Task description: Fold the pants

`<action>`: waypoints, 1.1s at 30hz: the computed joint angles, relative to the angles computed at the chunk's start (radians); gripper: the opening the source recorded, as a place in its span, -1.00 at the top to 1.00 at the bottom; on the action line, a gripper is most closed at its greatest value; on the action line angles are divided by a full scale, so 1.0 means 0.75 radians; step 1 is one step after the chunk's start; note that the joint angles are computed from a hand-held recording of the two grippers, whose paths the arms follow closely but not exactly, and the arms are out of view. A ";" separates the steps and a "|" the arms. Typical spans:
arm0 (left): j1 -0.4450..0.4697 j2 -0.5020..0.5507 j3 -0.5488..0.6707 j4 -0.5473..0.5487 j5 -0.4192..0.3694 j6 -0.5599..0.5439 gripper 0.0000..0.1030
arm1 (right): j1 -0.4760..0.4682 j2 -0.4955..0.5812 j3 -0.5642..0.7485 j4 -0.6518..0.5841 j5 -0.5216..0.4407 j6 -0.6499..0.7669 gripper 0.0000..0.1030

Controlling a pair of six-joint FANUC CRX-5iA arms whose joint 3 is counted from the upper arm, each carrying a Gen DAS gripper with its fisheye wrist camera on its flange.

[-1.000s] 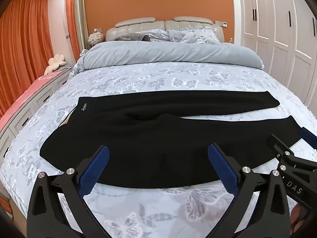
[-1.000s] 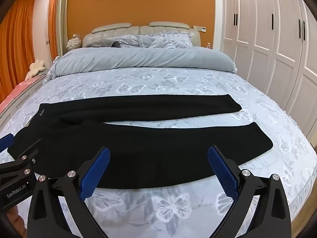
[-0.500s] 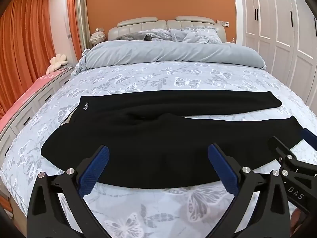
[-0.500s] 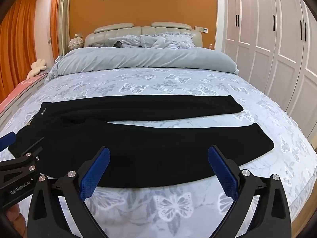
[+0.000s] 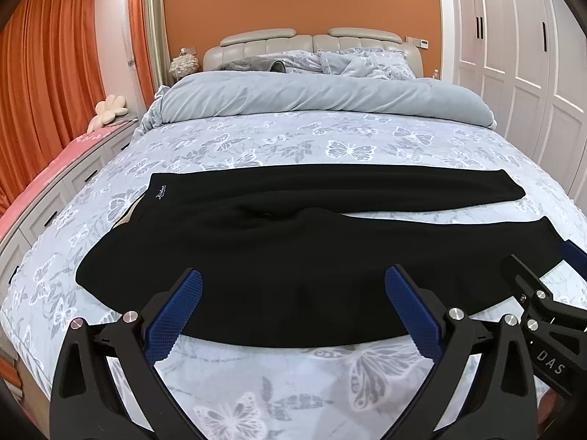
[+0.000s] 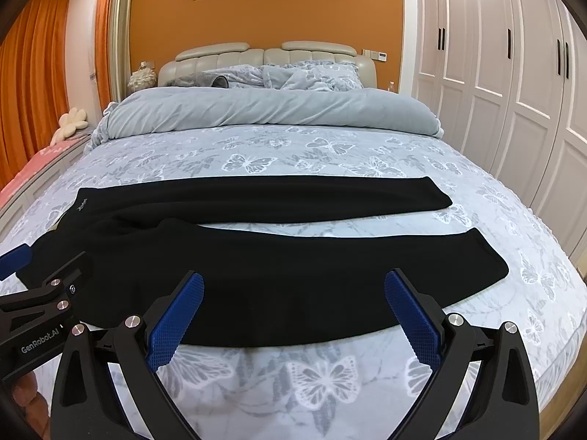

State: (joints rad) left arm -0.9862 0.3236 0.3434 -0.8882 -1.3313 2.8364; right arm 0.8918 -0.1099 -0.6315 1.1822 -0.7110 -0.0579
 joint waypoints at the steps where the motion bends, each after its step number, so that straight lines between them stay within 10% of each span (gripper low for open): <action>1: 0.001 -0.001 -0.003 0.001 0.001 0.002 -0.90 | 0.000 0.000 -0.002 0.004 0.000 -0.003 -0.89; 33: 0.002 -0.001 -0.005 0.000 -0.001 0.008 -0.90 | 0.009 0.001 -0.002 0.007 -0.005 -0.011 -0.89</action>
